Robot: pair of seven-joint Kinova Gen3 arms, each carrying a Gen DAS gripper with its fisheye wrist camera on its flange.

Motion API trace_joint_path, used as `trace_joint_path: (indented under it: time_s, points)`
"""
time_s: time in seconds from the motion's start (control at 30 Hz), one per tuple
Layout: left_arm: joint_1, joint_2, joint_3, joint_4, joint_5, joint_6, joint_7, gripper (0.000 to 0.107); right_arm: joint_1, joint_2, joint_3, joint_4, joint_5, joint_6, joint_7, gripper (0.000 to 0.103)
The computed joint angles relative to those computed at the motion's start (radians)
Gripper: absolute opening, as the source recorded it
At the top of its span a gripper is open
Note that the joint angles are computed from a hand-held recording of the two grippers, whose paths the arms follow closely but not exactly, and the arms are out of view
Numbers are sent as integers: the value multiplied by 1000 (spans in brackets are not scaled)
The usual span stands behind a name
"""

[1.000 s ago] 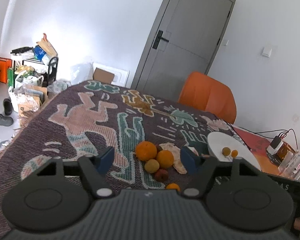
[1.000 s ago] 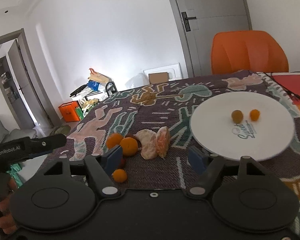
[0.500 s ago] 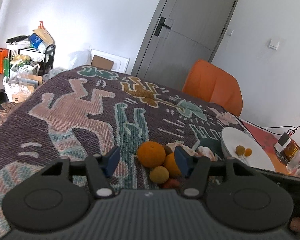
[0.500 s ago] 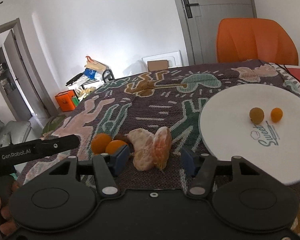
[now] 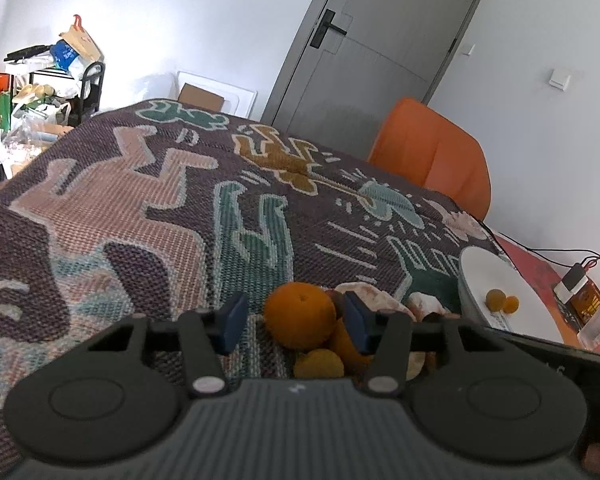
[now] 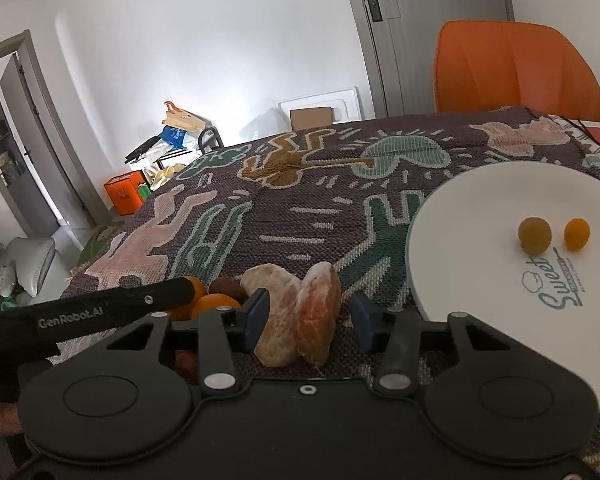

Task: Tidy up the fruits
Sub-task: 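Grasp a peeled tangerine with the right tool while the left tool grasps a large orange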

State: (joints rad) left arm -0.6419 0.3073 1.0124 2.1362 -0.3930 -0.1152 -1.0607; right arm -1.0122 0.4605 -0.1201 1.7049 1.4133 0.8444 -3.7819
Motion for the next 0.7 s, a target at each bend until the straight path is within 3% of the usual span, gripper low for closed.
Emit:
trace_joint_path:
  time_s: [0.17, 0.27, 0.37, 0.47, 0.7]
  points:
    - [15, 30, -18, -7, -7, -14, 19, 50, 8, 14, 8, -25, -23, -3, 35, 45]
    - [-19, 67, 17, -8, -15, -15, 23, 47, 2, 25, 15, -48, -51, 13, 75, 43]
    - [-14, 62, 10, -4, -15, -20, 19, 40, -7, 33, 25, -64, -72, 21, 101, 38]
    - [-22, 56, 19, -4, -15, -12, 23, 39, 0, 34, 27, -77, -108, 0, 141, 28]
    - [-108, 9, 85, 36, -39, -39, 53, 39, -33, 21, 51, -38, -56, 4, 58, 19]
